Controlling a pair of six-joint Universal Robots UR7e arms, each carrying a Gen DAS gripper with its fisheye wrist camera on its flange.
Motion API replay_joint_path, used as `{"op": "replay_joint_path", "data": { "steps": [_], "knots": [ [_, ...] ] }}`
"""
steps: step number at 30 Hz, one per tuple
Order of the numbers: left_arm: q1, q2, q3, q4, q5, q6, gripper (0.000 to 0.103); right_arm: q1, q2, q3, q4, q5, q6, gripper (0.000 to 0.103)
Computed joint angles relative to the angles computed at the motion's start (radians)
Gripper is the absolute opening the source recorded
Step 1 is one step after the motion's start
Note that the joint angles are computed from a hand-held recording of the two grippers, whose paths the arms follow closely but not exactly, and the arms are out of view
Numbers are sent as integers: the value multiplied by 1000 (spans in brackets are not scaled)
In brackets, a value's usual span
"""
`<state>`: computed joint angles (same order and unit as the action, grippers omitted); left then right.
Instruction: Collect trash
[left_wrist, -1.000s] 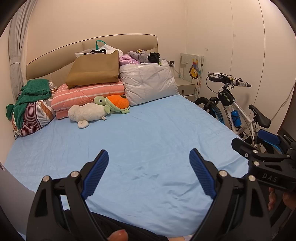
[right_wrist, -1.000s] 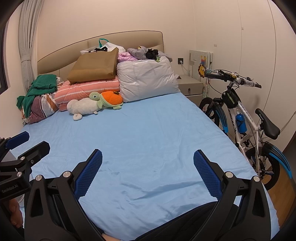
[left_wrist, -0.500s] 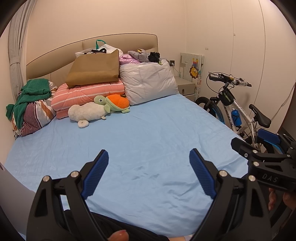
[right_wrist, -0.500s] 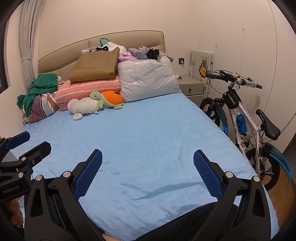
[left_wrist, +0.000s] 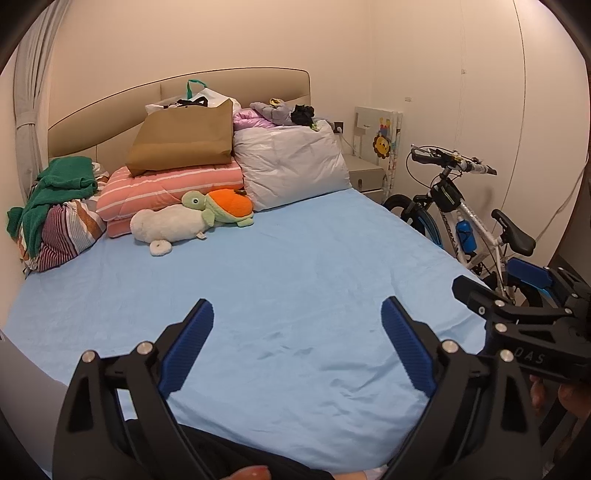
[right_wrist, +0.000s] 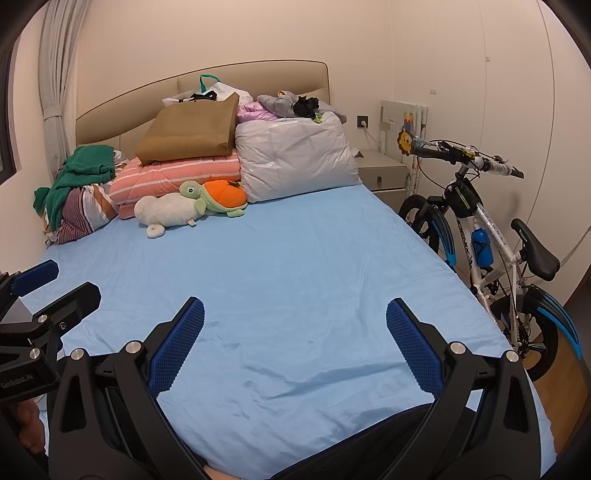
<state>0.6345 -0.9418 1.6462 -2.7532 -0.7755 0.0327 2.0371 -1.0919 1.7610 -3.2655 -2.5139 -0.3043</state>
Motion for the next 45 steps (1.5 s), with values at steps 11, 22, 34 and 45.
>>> {"op": "replay_joint_path", "data": {
  "steps": [11, 22, 34, 45],
  "knots": [
    [-1, 8, 0, -31, -2, 32, 93, -2, 4, -7, 2, 2, -2, 95],
    [7, -2, 3, -2, -34, 2, 93, -8, 1, 0, -2, 8, 0, 95],
    [-3, 1, 27, -43, -34, 37, 93, -19, -3, 17, -12, 15, 3, 95],
    [-7, 5, 31, -47, -21, 34, 93, -26, -3, 22, -22, 20, 0, 95]
  ]
}}
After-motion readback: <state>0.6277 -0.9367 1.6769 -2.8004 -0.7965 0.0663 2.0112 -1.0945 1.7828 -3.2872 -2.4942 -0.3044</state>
